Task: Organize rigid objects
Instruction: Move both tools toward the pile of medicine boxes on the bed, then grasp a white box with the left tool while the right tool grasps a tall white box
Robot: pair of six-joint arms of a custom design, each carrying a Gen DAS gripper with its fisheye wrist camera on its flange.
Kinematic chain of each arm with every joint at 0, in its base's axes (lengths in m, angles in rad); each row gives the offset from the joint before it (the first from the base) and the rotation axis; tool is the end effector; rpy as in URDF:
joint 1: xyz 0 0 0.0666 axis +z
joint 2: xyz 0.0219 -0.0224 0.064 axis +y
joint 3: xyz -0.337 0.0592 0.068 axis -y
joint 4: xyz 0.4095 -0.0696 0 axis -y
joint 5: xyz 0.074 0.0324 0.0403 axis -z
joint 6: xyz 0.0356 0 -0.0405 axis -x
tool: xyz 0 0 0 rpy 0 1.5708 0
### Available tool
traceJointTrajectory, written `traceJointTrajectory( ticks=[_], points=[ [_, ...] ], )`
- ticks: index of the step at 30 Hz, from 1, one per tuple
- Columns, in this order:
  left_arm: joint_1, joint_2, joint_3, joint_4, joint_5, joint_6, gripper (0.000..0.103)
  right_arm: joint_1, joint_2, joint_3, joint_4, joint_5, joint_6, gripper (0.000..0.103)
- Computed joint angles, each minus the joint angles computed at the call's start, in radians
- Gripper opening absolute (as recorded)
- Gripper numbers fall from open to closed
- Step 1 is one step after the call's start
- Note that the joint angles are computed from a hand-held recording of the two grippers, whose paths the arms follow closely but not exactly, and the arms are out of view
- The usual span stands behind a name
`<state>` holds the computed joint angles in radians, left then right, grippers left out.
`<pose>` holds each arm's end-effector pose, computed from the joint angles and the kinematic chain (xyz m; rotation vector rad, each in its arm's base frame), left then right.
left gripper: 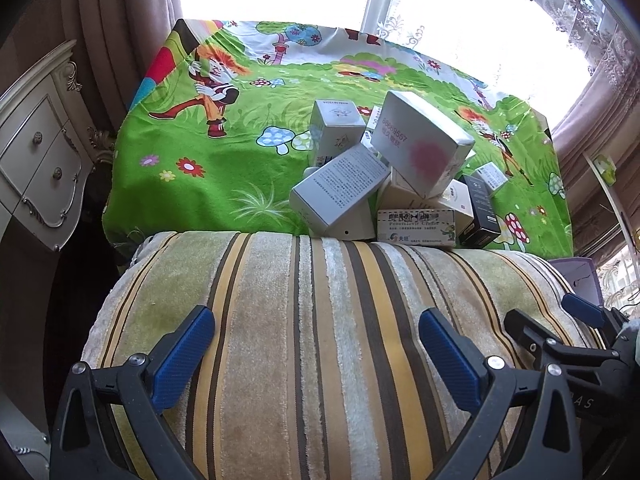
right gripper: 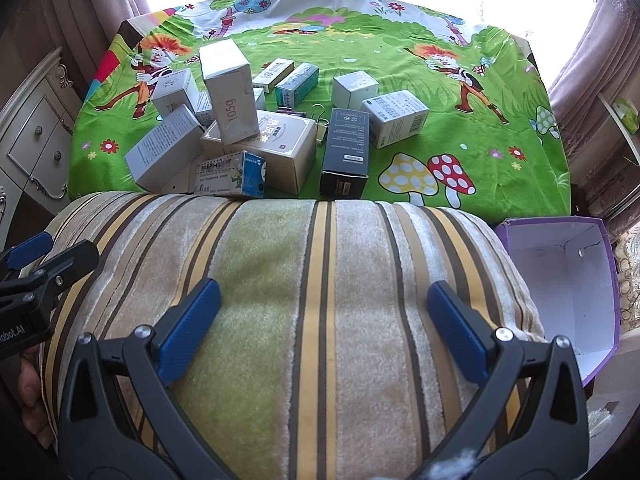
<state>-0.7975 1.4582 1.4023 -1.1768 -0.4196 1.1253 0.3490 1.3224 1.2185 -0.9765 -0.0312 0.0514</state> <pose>0.3563 -0.3448 0.3497 -0.5191 2.5577 -0.0471 0.4355 0.1592 0.3347 -0.5387 2.6026 0.1396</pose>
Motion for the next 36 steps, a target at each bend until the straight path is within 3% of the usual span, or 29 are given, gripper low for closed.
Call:
traceJointTrajectory(
  ticks=[6,11,20,31,36],
  points=[
    [0.011,-0.036,-0.028,0.07,0.015,-0.05,0.088,0.002,-0.001,-0.001,0.003,0.0,-0.002,0.103],
    [0.036,-0.049,-0.031,0.134,0.052,-0.148,0.087,0.0,-0.007,-0.012,0.015,-0.005,-0.005,0.103],
    [0.127,0.03,0.053,0.1,0.126,-0.309,0.083,0.009,0.005,-0.005,0.021,0.014,-0.003,0.103],
    [0.18,0.164,0.17,0.01,0.151,-0.45,0.081,0.008,0.022,0.01,0.014,0.013,0.001,0.103],
    [0.195,0.215,0.215,-0.022,0.156,-0.489,0.075,0.001,0.067,0.073,-0.067,-0.004,0.02,0.103]
  ],
)
